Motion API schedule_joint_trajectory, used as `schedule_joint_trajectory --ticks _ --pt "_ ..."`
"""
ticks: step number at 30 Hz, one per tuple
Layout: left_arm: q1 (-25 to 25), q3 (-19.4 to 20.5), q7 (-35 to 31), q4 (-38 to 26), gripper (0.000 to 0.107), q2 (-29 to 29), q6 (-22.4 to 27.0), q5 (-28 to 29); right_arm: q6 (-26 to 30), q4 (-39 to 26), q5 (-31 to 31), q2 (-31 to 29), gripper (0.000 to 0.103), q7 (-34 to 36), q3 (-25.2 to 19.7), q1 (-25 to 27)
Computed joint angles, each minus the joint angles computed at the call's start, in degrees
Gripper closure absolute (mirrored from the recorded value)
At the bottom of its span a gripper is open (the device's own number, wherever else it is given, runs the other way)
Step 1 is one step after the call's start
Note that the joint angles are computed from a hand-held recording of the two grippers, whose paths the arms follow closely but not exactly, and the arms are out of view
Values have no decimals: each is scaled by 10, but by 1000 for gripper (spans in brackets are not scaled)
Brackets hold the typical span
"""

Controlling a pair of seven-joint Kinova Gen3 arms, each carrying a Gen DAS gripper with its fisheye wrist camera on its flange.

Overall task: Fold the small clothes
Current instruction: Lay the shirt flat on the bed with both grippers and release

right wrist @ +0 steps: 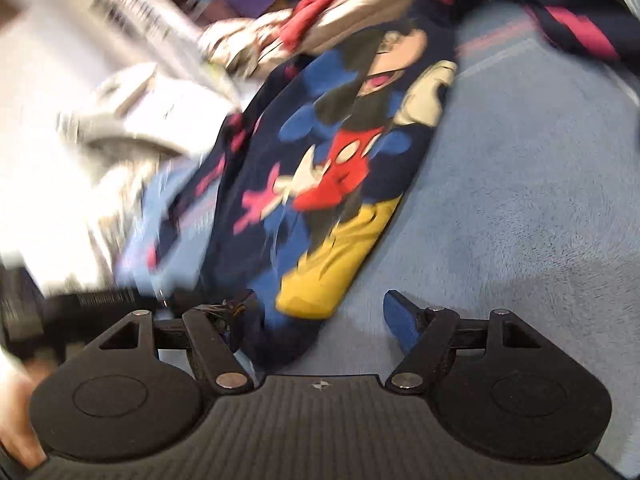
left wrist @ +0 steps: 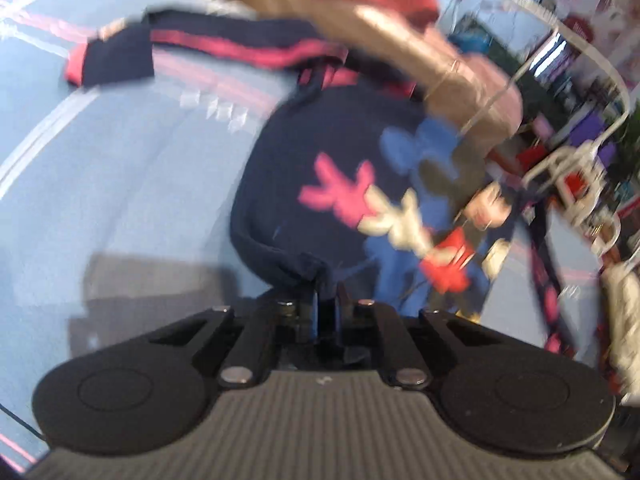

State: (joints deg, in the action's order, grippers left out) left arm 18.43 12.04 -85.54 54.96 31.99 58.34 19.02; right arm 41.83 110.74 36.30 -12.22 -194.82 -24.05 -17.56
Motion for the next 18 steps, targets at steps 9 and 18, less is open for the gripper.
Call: schedule_joint_trajectory --ticks 9,18 --pt "-30 9 -7 -53 101 -28 -6 35 154 -88 82 107 0 166 33 -167" --pt "-36 7 -11 -52 101 -51 -12 49 259 -160 203 213 98 96 52 -154"
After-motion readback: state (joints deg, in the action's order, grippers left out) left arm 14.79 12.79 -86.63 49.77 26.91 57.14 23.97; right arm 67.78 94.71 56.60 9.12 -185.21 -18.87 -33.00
